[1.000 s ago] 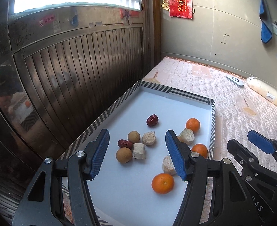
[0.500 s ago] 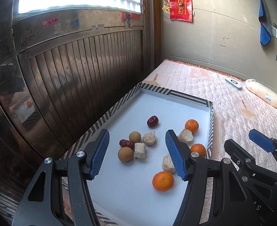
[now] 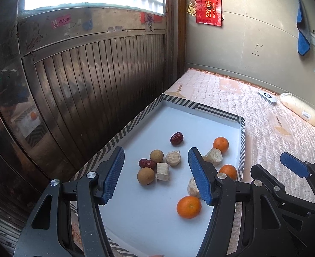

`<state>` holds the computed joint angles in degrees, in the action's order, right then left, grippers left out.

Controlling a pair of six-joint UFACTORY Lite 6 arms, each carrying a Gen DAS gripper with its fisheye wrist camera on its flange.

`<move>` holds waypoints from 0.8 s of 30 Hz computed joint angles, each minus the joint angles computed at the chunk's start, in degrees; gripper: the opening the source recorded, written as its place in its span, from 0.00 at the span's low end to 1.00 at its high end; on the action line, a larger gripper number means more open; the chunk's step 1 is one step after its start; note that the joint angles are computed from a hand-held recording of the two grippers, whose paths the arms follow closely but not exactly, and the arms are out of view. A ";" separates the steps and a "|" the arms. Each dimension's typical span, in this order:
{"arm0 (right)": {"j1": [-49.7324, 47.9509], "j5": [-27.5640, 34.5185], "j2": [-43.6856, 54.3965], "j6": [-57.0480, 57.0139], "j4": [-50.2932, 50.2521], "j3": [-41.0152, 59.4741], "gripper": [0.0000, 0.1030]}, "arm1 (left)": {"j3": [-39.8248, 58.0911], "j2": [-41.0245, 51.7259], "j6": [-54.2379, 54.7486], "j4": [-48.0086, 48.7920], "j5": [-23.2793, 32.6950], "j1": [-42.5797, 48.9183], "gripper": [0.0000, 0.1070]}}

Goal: Organize fruits

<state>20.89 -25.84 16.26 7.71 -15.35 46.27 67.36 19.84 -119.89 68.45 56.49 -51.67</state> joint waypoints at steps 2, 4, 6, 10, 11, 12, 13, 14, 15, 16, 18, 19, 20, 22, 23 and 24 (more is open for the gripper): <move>0.23 0.16 0.33 -0.31 0.39 0.22 0.62 | -0.19 -0.09 -0.16 0.01 -0.28 0.13 0.58; 0.31 0.19 0.60 -0.45 0.55 0.42 0.62 | -0.39 -0.26 -0.10 0.01 -0.43 0.38 0.58; 0.36 0.32 0.89 -0.21 0.37 0.72 0.62 | -0.53 -0.37 0.00 0.02 -0.84 0.73 0.58; 0.38 0.51 1.23 -0.07 0.19 1.09 0.62 | -0.76 -0.51 0.00 0.20 -1.06 1.09 0.58; 0.42 0.57 1.42 -0.09 0.18 1.24 0.62 | -0.82 -0.54 0.01 0.18 -1.09 1.13 0.58; 0.56 0.73 1.71 -0.27 0.42 1.52 0.62 | -0.80 -0.54 -0.08 0.23 -1.12 1.12 0.58; 0.63 0.80 1.92 -0.35 0.48 1.67 0.62 | -0.83 -0.55 -0.17 0.28 -1.13 1.15 0.58; 0.85 0.88 2.12 -0.64 0.86 1.85 0.62 | -0.98 -0.59 -0.28 0.35 -1.16 1.19 0.58; 0.96 0.87 2.26 -0.90 1.08 1.91 0.62 | -1.09 -0.59 -0.38 0.37 -1.25 1.24 0.58; 1.09 0.87 2.47 -1.20 1.41 2.06 0.62 | -1.18 -0.63 -0.46 0.39 -1.42 1.31 0.58; 1.28 0.92 2.56 -1.56 1.78 2.13 0.62 | -1.48 -0.79 -0.87 0.52 -1.57 1.35 0.58; 1.30 0.92 2.55 -1.63 1.78 2.10 0.62 | -1.56 -0.83 -0.99 0.58 -1.63 1.37 0.58; 1.33 0.91 2.55 -1.74 1.84 2.07 0.62 | -1.62 -0.87 -1.04 0.63 -1.69 1.39 0.58; 1.37 0.96 2.65 -1.97 2.06 2.09 0.62 | -1.67 -0.88 -1.32 0.81 -1.40 1.23 0.58; 1.43 1.03 2.69 -2.05 2.22 2.15 0.62 | -1.64 -0.78 -1.59 1.05 -0.73 0.95 0.58; 1.43 1.10 2.73 -1.99 2.22 2.19 0.62 | -1.42 -0.49 -1.73 1.21 0.38 0.51 0.58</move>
